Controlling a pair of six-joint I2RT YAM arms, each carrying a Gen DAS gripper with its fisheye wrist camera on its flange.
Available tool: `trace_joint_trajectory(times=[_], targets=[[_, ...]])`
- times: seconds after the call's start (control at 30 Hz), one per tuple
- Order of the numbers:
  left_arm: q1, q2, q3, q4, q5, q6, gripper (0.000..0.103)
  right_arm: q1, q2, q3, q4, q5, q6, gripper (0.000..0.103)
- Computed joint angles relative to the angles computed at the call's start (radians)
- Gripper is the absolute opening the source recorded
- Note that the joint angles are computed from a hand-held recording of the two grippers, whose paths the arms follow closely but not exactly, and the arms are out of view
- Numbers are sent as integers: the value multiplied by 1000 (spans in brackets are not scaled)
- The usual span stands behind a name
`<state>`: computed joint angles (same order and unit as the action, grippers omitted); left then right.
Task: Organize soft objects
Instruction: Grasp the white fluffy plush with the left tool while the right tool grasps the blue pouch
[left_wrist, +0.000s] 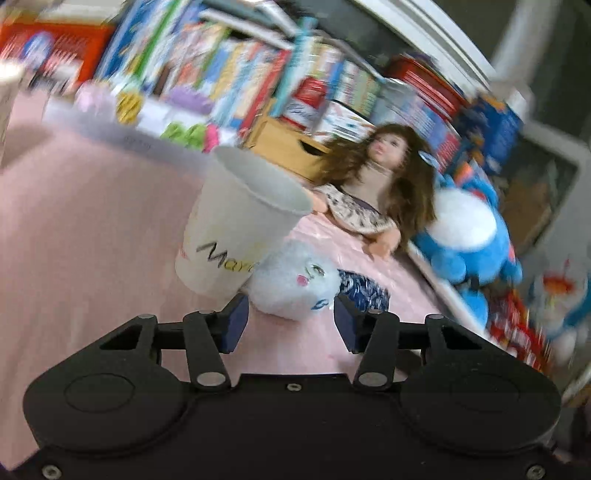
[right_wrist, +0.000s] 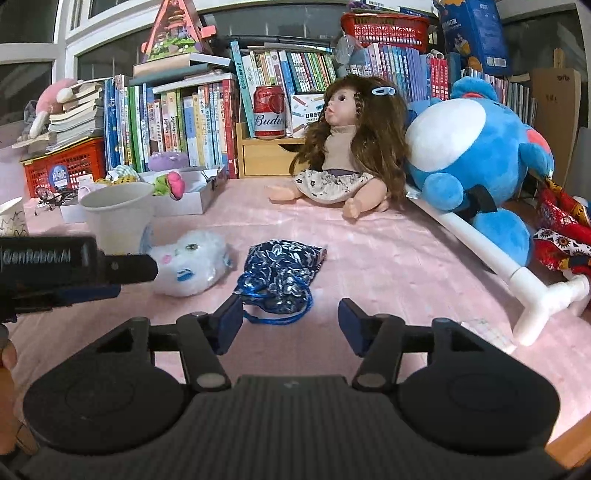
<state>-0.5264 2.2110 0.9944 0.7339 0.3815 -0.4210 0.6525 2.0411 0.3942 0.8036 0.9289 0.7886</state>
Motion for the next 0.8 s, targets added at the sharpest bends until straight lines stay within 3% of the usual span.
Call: trace_joint_trajectory(times=[0.07, 0.47, 0.53, 0.57, 0.8], targets=[[-12, 22, 12, 13, -29, -90, 48, -11, 5, -11, 27, -12, -19, 67], [-62, 109, 132, -3, -188, -396, 49, -117, 13, -41, 142, -180, -232, 69], [-71, 114, 141, -5, -205, -424, 44, -132, 20, -42, 161, -199, -247, 70], [-74, 116, 144, -7, -209, -435, 32, -137, 25, -43, 170, -204, -251, 70], [-66, 121, 119, 40, -181, -442, 27, -154, 24, -51, 202, -225, -280, 70]])
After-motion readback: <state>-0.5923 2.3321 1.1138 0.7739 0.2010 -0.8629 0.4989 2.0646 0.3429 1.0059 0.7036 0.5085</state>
